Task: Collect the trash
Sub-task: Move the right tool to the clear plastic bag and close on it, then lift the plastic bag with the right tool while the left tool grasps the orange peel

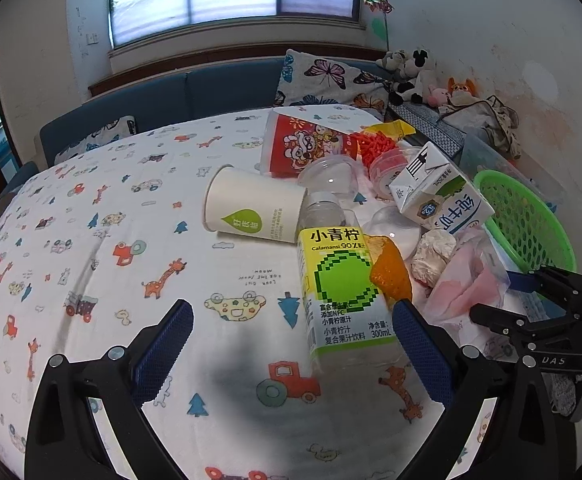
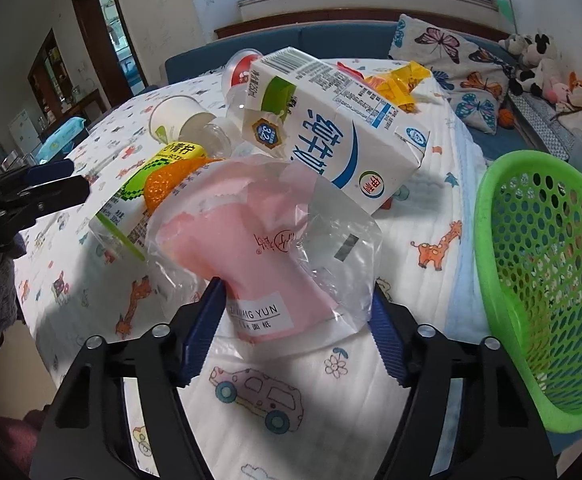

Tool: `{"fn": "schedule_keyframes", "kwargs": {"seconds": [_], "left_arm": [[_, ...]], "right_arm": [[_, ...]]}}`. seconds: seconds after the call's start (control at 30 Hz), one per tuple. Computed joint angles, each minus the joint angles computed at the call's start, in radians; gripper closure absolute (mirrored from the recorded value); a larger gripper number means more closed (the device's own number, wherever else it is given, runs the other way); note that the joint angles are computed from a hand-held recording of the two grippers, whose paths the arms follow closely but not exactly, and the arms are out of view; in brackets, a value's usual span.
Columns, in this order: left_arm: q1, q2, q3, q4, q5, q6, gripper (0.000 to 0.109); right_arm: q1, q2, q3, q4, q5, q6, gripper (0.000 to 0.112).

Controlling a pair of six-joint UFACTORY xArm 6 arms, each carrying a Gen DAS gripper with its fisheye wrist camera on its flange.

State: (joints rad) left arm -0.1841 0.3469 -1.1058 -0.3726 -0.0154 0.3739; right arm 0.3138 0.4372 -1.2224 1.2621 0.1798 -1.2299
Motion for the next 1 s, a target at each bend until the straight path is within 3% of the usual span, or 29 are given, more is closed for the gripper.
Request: {"fn": "schedule_keyframes", "kwargs": {"seconds": [0.1, 0.37, 0.6, 0.73, 0.87, 1.0], "left_arm": [[-0.015, 0.008, -0.017, -0.1, 0.008, 0.099, 0.012], [-0.034, 0.039, -0.067, -0.179, 0.041, 0.186, 0.013], [-0.04, 0.081, -0.117, -0.135, 0.077, 0.162, 0.014], [-0.034, 0.104, -0.133, -0.039, 0.098, 0.092, 0.014], [-0.029, 0.11, -0.134, 0.036, 0.09, 0.022, 0.024], [-0.048, 0.107, -0.141, -0.057, 0.088, 0.132, 0.033]], "right_arm": [[0.002, -0.023, 0.02, 0.062, -0.009, -0.047, 0.052], [-0.005, -0.105, 0.082, 0.244, -0.03, -0.192, 0.059], [-0.026, -0.164, 0.126, 0.349, -0.032, -0.272, 0.061], [-0.037, -0.194, 0.153, 0.388, -0.037, -0.31, 0.062], [-0.046, -0.217, 0.171, 0.433, -0.045, -0.344, 0.062], [-0.055, -0.232, 0.181, 0.467, -0.043, -0.367, 0.062]]}}
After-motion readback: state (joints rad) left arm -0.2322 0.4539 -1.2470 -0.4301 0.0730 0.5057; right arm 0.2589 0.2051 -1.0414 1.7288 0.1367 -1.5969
